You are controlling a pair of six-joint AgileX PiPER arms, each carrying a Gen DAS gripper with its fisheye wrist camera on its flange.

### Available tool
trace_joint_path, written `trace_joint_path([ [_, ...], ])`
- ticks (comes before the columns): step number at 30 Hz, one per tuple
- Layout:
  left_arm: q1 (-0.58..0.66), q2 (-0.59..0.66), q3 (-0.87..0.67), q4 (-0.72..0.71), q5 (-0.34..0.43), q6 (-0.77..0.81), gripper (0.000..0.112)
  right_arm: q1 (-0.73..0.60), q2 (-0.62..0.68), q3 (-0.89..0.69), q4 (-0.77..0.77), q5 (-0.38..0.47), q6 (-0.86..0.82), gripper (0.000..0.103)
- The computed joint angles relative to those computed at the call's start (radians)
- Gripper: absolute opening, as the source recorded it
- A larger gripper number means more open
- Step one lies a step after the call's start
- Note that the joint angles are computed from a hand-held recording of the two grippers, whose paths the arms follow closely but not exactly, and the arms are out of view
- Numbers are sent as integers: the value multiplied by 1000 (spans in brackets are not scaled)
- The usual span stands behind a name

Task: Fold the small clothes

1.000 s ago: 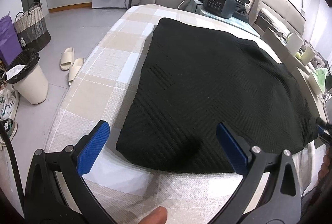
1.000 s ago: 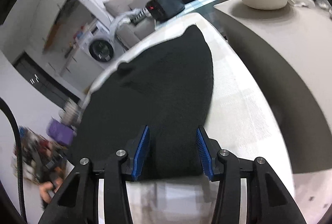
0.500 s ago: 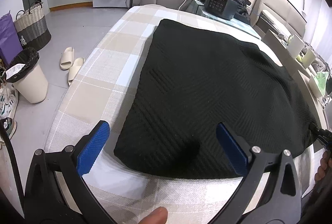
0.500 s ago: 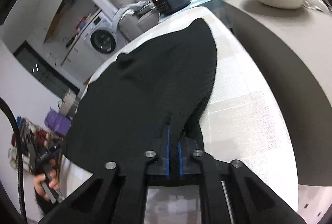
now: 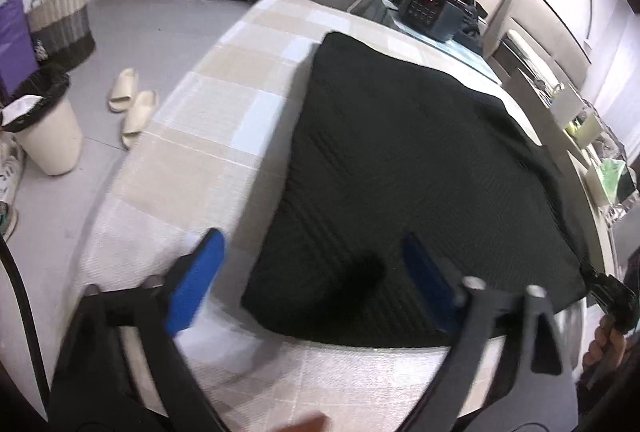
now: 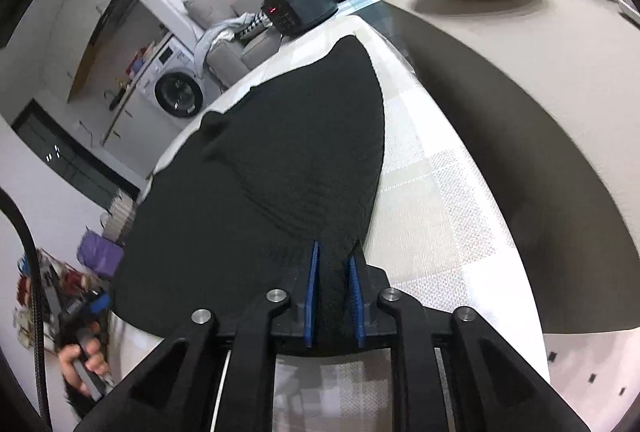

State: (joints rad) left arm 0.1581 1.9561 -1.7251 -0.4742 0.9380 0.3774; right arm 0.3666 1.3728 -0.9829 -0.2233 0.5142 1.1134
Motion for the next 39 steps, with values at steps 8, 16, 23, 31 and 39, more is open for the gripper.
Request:
trace_joint_path([
  [8,39,27,9,-158,6,96,6,-5,10,-10,8,16,-11,19],
  [16,46,62,-16,-27,-1,16,6,-21,8,-19,-17,45,19,29],
  [23,21,39,-9,-1,-18,22,7,-72,48,-72,77,12,-96,12],
  [31,29,35,-15,21,-8,-1,11,-7,38,-126,-32,211,-59,7],
  [39,33,97,-151,-1,17,-53,60,-58,46,-131,-27,121,-25,34],
])
